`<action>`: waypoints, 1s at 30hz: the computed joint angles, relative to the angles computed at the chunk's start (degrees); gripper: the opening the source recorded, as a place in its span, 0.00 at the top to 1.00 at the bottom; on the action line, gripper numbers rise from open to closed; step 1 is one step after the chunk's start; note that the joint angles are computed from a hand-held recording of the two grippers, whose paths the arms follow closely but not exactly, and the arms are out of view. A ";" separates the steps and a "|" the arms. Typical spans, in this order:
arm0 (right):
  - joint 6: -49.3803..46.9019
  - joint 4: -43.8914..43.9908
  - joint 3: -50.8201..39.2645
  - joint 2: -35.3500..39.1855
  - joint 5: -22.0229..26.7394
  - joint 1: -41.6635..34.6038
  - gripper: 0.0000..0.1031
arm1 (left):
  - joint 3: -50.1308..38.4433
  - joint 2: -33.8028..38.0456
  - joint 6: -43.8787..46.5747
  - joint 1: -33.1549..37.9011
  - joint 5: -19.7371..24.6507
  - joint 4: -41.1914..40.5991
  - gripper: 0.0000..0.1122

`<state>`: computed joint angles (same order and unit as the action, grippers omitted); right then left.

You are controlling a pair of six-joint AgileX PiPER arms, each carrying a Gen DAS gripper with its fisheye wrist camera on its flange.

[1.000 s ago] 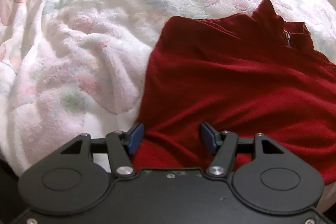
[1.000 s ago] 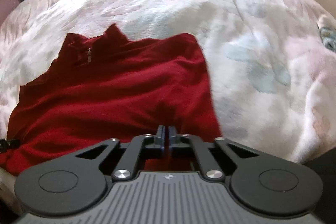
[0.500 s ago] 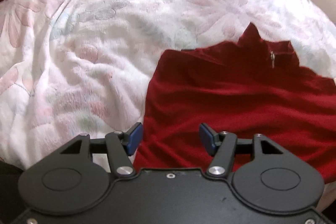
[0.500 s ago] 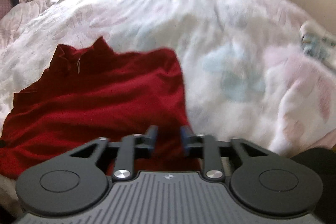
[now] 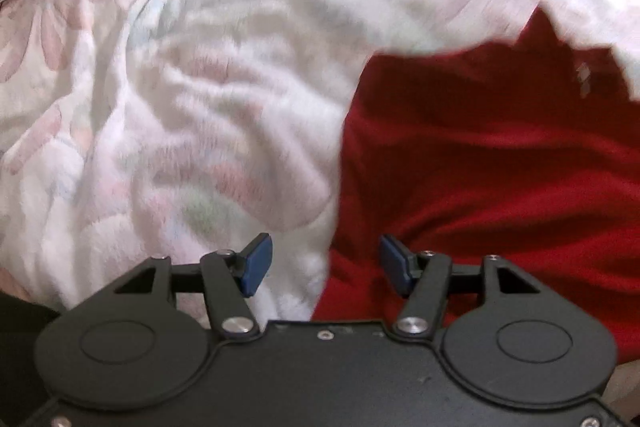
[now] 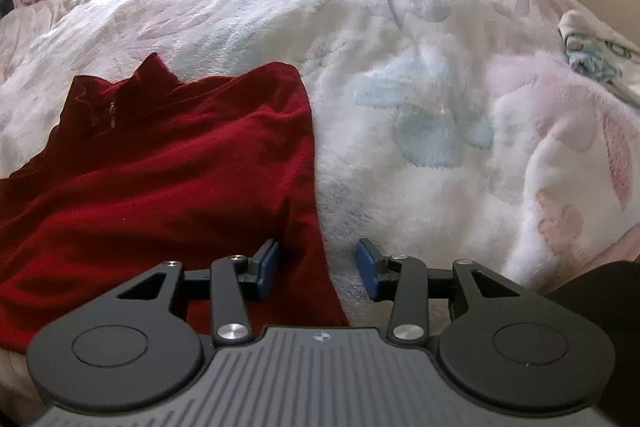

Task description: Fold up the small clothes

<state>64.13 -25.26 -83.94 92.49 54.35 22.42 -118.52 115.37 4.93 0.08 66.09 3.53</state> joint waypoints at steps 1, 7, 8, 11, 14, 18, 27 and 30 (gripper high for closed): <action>0.38 -0.73 -0.30 -0.32 0.31 0.42 0.54 | 0.35 -0.83 0.59 0.06 -0.61 -1.74 0.45; 0.57 -3.25 -2.49 1.96 2.43 1.08 0.54 | 4.18 0.55 3.17 -2.44 -1.25 -1.82 0.42; -0.02 -2.55 -2.24 2.60 2.03 0.68 0.53 | 4.80 0.54 2.55 -2.17 -1.66 -2.53 0.42; -0.61 -0.93 -2.21 2.60 1.88 0.07 0.50 | 2.27 0.75 2.23 -1.69 -0.28 -3.51 0.42; 2.04 -1.86 -1.92 0.46 2.40 0.68 0.42 | 1.16 -0.24 2.11 -1.09 1.39 -4.39 0.44; 7.50 0.06 6.23 -7.36 -3.44 1.14 0.33 | 4.22 -4.48 5.78 0.43 0.87 -7.31 0.44; 13.92 0.19 11.27 -9.47 -4.91 3.25 0.32 | 10.87 -5.78 7.46 -0.73 -2.05 -4.44 0.44; 12.57 2.79 10.95 -7.59 -7.23 2.12 0.32 | 11.06 -5.99 7.51 -0.44 -2.02 -5.02 0.44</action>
<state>76.70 -22.47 -73.00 84.90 47.12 24.55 -107.46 109.38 12.44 -0.36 64.07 -1.49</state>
